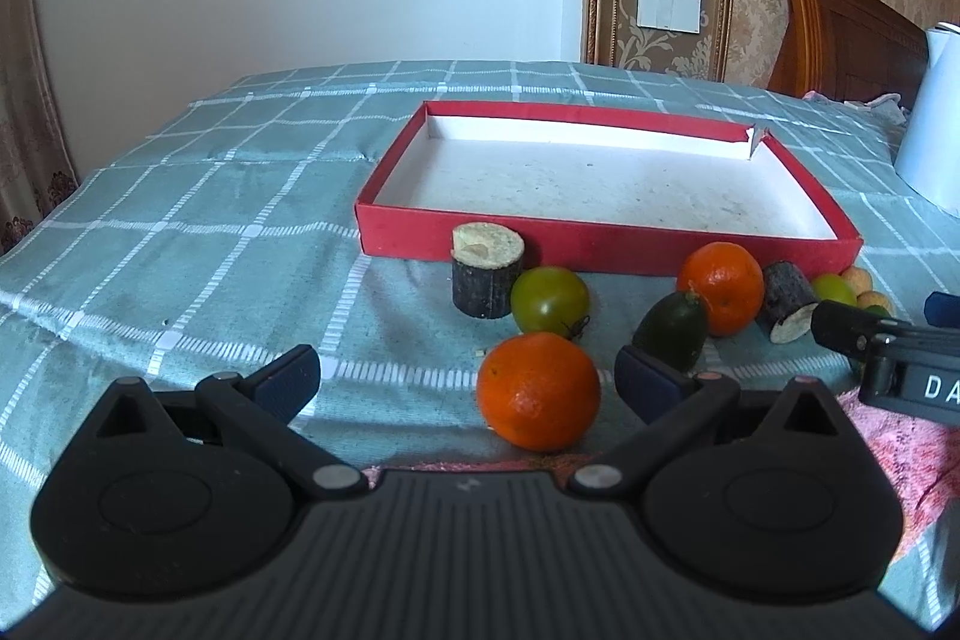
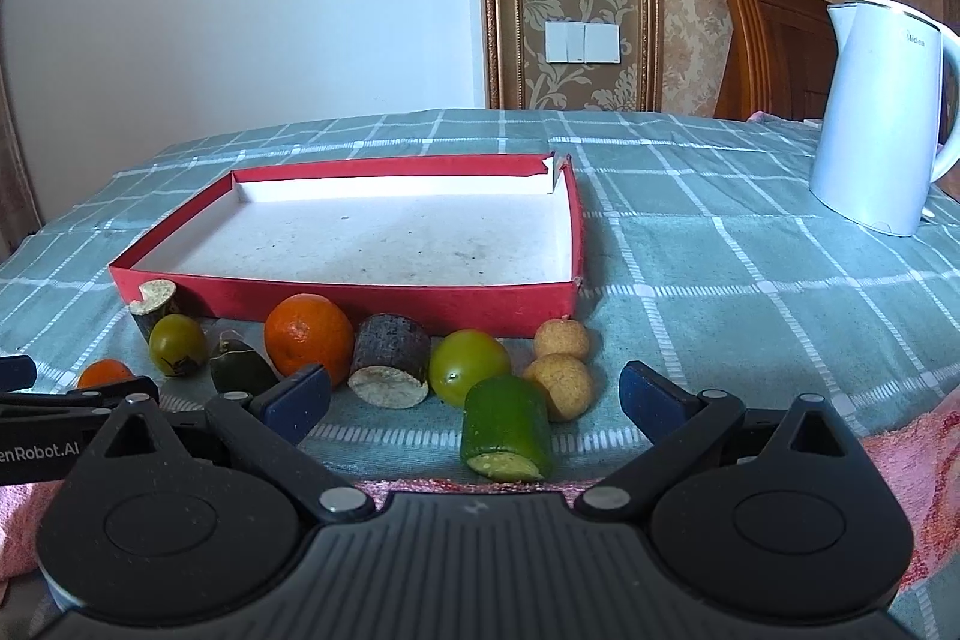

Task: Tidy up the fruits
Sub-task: 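Move the right tool toward the green cucumber piece in front of the tray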

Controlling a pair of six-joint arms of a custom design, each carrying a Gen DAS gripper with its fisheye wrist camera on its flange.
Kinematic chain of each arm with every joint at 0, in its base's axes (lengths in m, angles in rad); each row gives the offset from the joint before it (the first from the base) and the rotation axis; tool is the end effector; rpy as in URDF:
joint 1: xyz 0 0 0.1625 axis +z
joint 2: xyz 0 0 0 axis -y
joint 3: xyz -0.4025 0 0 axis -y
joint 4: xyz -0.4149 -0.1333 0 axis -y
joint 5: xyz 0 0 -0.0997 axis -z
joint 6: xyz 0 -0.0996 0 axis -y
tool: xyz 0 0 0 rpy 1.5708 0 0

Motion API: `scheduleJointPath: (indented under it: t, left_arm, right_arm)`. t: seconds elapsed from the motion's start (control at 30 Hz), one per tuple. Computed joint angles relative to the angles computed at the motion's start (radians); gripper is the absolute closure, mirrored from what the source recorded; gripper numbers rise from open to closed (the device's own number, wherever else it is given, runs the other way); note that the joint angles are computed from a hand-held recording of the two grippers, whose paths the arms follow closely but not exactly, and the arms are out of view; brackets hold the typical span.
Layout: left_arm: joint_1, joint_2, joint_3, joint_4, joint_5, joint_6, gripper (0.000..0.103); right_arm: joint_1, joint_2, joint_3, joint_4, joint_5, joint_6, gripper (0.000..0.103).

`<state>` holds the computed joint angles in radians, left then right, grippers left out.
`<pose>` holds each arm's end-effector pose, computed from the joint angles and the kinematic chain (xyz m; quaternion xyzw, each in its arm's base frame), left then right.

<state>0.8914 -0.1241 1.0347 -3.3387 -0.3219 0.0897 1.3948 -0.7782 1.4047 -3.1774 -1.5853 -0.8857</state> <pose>-0.2896 -0.7211 -0.0606 0.0516 0.7752 -0.4772 0.4108 -0.0034 -0.7723 0.2291 0.3034 -0.8285 0.4026 0.2438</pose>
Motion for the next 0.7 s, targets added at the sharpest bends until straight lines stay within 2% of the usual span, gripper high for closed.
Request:
scheduleJointPath:
  t: [0.3,0.57,0.7]
  left_arm:
    - [0.007,-0.002,0.006,0.010,-0.008,-0.015,0.000]
    - [0.012,-0.005,0.015,-0.010,-0.031,0.007,0.000]
    - [0.016,-0.013,0.027,0.007,-0.044,-0.018,0.000]
  right_arm:
    - [-0.001,0.004,-0.010,0.005,-0.005,-0.012,0.000]
    - [-0.018,-0.018,0.012,-0.018,0.037,-0.051,0.000]
    - [-0.018,-0.013,0.006,-0.020,0.036,-0.068,0.000]
